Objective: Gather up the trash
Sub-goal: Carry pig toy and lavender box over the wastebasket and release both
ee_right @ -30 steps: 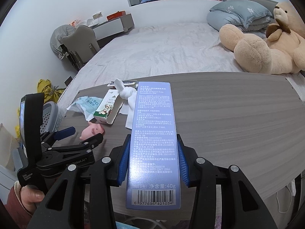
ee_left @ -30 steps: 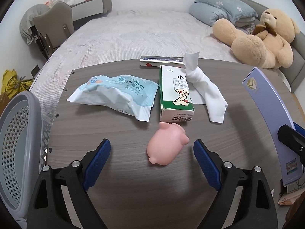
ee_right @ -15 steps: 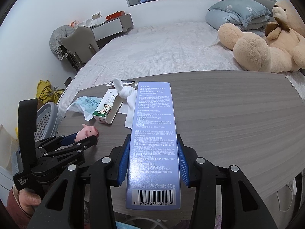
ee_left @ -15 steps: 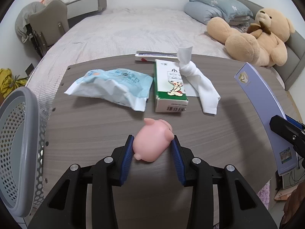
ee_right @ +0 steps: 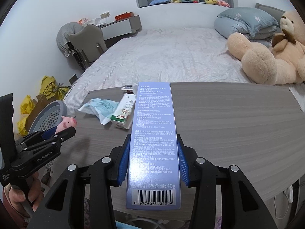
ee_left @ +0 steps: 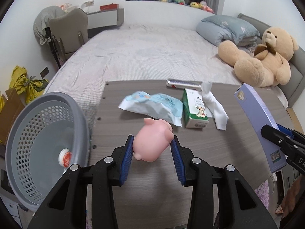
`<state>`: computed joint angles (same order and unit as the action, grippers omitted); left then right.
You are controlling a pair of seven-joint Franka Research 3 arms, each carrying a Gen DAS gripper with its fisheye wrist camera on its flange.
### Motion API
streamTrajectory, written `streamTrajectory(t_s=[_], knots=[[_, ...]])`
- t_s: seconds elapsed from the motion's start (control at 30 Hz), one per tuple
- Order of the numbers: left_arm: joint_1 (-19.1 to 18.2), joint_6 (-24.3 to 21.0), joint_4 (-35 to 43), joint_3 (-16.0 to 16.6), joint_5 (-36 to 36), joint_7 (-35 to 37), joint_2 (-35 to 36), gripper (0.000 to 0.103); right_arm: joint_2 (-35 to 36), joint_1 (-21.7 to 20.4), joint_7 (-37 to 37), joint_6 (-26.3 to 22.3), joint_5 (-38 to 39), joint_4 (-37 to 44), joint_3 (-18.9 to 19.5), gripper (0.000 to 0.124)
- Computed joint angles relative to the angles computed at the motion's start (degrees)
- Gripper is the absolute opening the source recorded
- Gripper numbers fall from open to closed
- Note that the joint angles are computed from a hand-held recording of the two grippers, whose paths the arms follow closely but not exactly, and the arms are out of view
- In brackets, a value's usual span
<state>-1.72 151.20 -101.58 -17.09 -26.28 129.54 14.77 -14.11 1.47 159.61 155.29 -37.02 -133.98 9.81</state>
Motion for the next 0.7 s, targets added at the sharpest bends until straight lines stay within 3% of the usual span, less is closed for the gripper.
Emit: streamTrajectory(t_s=[0.3,0.7], knots=[[3.0,0.2,2.2,1.4,-2.2,0.7,0.1,0.039,8.6,4.5,-2.6,1.1,-0.9,10.5,-1.3,0.043],[6.6,-0.4,8.7,3.8,4.2,-6.8,5.1,0.039,23.7,14.4,-18.5,1.1,9.0,28.8,-6.4,0.043]])
